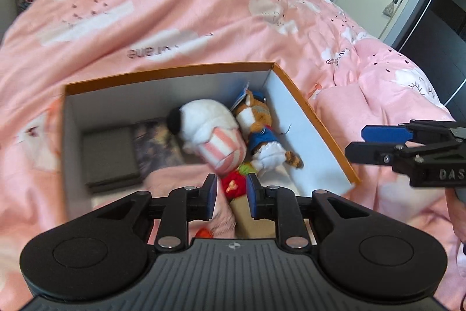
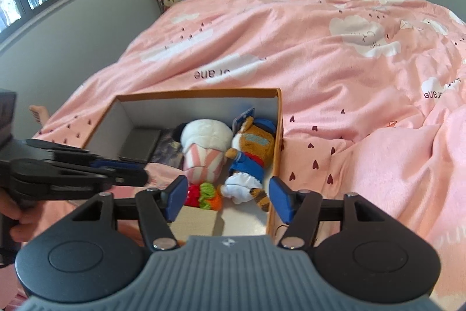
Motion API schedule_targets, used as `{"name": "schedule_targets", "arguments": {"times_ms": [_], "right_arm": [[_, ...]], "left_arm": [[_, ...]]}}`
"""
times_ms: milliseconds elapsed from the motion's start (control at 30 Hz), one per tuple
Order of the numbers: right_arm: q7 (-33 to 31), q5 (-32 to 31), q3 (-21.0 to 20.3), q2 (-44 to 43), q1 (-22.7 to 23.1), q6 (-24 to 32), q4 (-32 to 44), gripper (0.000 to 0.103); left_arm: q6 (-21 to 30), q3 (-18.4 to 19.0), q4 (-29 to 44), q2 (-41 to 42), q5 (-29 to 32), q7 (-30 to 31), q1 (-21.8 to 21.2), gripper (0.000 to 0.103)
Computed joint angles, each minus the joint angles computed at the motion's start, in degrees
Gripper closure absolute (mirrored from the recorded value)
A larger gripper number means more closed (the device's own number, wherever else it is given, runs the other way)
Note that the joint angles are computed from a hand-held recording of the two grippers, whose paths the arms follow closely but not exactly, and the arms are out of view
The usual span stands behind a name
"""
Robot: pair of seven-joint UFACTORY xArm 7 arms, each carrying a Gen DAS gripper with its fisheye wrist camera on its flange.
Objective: Organize objects
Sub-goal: 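Reach and grasp the yellow tape measure with the left tool while the right tool reaches the white box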
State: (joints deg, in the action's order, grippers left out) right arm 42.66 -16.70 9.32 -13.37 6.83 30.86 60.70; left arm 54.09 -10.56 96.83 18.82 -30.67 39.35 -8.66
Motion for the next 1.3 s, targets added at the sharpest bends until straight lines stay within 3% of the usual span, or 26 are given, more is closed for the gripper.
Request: {"name": "schedule_targets", "arguments": {"times_ms": [100, 267, 433, 533, 700, 800, 933, 1067, 1300], "right_arm": [[2.36, -1.63, 1.34, -2.66, -0.14, -0.52, -1.92, 0.037], [5.55, -2.65, 3.57, -6.71, -0.15, -0.25, -5.01, 0.034], [8.52, 0.46, 4.23, -9.42, 0.68, -0.05, -9.1, 0.033], [10.4, 2.05, 4.55, -10.45, 0.93, -0.25, -11.72, 0.033], [12.61, 2.2, 5.56, -10.66, 1.03, 2.38, -13.66, 0.033], [13.07, 2.78, 5.2, -10.69, 1.7, 2.8, -14.66, 0.033], [13.13, 3.36, 5.13, -10.62, 2.65, 2.2, -15.43, 0.032], [12.91, 3.39, 5.21, -10.48, 3.1, 1.86, -15.48, 0.032], [12.02, 5.09, 4.36, -9.58, 4.06, 2.72, -15.74, 0.031]], "left_arm": [[-1.15, 1.18, -5.17, -4.56, 0.46, -0.31, 0.79, 0.078], [-5.37, 3.58, -15.85, -12.12, 5.37, -2.25, 0.38, 0.065], [-4.52, 5.58, -22.26, -16.16, 9.78, -10.03, 0.54, 0.064], [-4.28, 6.25, -25.17, -17.38, 10.7, -15.75, 0.84, 0.058], [-4.22, 6.47, -28.85, -18.95, 18.19, -24.08, 0.67, 0.052], [-3.31, 6.9, -29.69, -19.39, 17.59, -25.73, 1.05, 0.043], [-3.11, 7.31, -30.65, -19.6, 15.5, -26.92, 1.55, 0.039], [-0.68, 7.3, -29.73, -18.05, 13.31, -26.51, 1.86, 0.045], [-1.58, 6.84, -30.03, -16.8, 8.36, -22.8, 2.09, 0.08]]}}
